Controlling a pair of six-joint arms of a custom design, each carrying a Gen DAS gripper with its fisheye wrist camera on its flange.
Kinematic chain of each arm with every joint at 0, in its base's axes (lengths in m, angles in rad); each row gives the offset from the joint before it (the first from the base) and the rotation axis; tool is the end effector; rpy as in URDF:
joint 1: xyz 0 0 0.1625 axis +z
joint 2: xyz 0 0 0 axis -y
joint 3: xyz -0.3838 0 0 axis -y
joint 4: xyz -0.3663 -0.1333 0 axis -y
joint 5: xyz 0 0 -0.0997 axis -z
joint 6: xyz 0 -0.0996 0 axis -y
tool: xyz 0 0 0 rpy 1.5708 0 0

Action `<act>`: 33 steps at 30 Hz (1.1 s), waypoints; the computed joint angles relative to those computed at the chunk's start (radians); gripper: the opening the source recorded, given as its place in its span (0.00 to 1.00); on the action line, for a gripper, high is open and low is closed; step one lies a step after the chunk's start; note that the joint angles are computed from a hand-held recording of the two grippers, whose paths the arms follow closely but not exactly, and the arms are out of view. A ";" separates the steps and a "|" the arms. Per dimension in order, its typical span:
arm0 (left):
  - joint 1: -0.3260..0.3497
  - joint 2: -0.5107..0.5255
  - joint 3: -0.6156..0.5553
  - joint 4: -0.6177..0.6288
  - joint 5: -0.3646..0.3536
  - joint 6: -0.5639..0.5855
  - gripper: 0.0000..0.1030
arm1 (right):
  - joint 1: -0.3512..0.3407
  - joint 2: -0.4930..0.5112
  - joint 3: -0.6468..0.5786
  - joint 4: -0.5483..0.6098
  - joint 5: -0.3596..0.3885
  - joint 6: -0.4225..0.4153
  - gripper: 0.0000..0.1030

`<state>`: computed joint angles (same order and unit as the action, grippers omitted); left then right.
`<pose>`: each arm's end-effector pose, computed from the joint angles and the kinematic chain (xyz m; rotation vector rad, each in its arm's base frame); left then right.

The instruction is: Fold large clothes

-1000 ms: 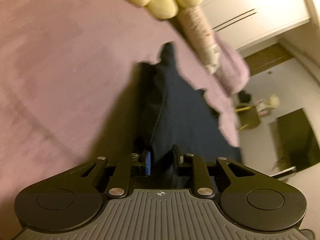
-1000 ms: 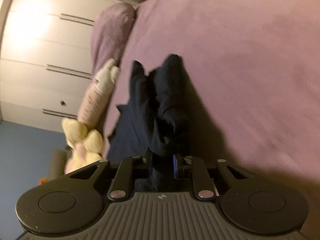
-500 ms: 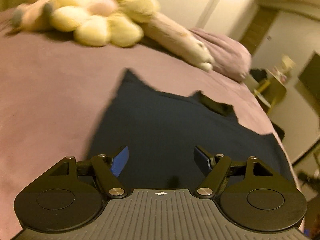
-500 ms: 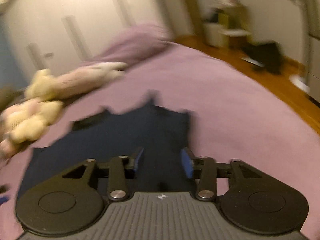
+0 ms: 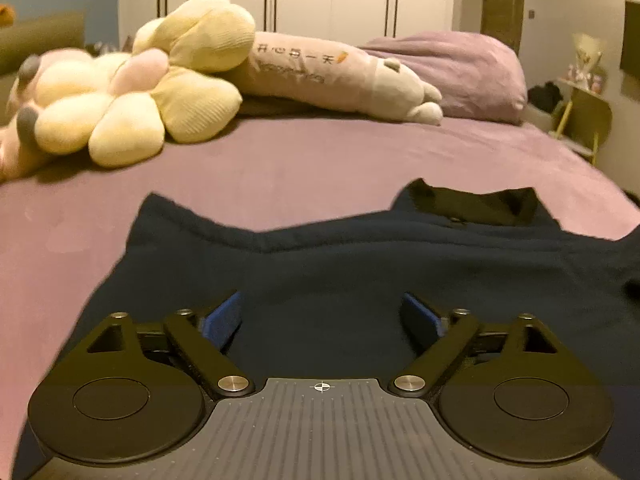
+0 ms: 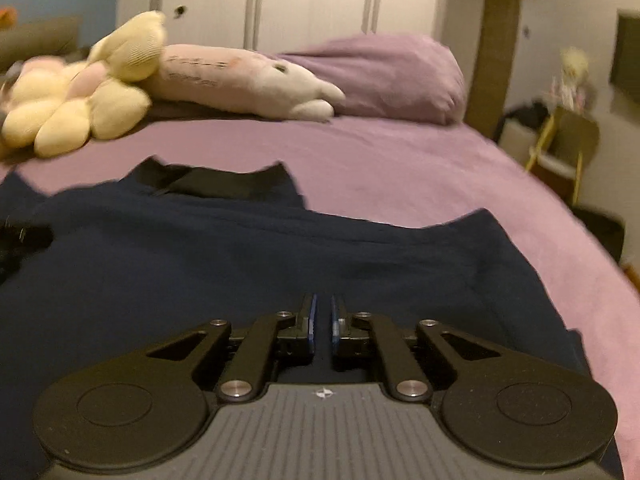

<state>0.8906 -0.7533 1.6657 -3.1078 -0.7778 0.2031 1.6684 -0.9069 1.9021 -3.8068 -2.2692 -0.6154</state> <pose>-0.2348 -0.6150 0.1369 0.7147 2.2522 -0.9663 0.1216 -0.5310 0.2271 0.2026 -1.9799 1.1508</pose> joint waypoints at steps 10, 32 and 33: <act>0.078 0.040 -0.105 0.051 -0.069 -0.076 1.00 | -0.087 0.023 -0.061 -0.065 0.002 0.016 0.05; 0.108 -0.268 0.176 0.076 -0.046 -0.357 1.00 | -0.059 -0.062 0.140 -0.280 -0.022 0.059 0.22; 0.102 -0.285 0.188 0.082 -0.032 -0.361 1.00 | -0.038 -0.052 0.109 -0.261 -0.080 0.041 0.22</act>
<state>0.9923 -1.0378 1.8541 -3.0257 -0.8094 -0.1584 1.6303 -0.9588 2.0112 -4.0682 -2.3490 -0.5746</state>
